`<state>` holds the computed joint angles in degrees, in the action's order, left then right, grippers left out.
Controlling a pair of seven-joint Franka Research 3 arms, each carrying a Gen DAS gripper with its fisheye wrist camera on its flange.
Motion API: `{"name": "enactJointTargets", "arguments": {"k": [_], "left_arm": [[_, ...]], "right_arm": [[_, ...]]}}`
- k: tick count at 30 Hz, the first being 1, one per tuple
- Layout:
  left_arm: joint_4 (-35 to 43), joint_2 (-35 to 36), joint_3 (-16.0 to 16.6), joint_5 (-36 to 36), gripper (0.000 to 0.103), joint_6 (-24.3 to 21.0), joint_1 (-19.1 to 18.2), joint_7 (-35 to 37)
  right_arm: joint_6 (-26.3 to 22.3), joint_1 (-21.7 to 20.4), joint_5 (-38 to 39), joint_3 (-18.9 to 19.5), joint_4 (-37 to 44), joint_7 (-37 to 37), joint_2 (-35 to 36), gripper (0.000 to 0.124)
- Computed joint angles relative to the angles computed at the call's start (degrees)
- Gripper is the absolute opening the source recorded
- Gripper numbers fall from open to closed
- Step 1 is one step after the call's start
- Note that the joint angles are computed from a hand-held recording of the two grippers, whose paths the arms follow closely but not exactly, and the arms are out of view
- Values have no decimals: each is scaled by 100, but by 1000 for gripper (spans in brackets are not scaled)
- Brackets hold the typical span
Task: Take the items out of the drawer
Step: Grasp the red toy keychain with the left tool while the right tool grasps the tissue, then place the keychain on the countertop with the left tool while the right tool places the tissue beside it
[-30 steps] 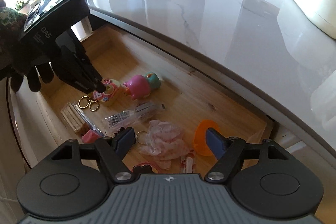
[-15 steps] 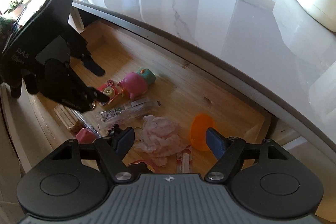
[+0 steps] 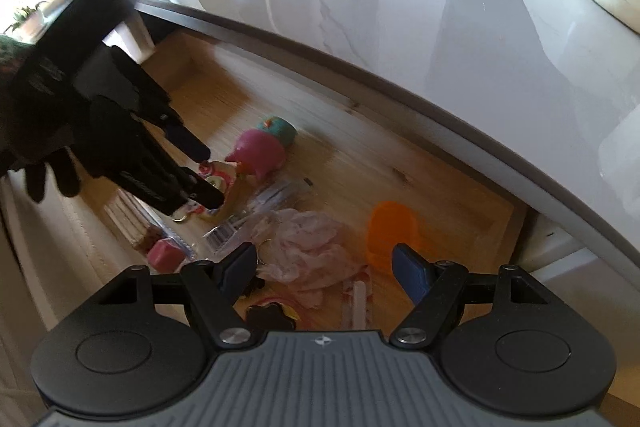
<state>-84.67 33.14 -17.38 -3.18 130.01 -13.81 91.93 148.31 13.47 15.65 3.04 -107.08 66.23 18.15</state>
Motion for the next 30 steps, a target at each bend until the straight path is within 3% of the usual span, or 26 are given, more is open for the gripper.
{"name": "enactJointTargets", "arguments": {"k": [2,6,8,11,13,16,20,24,27,30], "left_arm": [[139,124,73,96,54,-66,-97,-186],[444,415,197,522,57,-362,-409,-539],[416,417,171,567,59,-276,-421,-577],[808,678,161,556,60,-548,-484,-743],[1181,903,124,553,55,-951,-521,-655],[1122,840,150,667,44,-910,-588,-576],[632,451,77,600,42,-573,-442,-358],[-332,-301,-73,208,42,201,-84,-95],[-860,-651,-95,28,42,752,42,16],[-1110,-916,-77,-25,42,914,91,110]], "right_arm": [[-152,17,-37,-20,167,88,111,75],[0,142,-354,-99,244,252,220,75],[82,105,-334,-54,221,142,211,75],[163,43,-220,6,116,-33,141,75],[194,45,-231,12,49,-132,92,75],[223,52,-267,19,6,-304,70,75],[-84,141,-422,-26,258,-269,224,75],[-489,266,-683,-64,741,-226,608,73],[-909,379,-888,-131,1215,-52,987,63],[-1218,489,-1126,-213,1575,118,1296,48]]}}
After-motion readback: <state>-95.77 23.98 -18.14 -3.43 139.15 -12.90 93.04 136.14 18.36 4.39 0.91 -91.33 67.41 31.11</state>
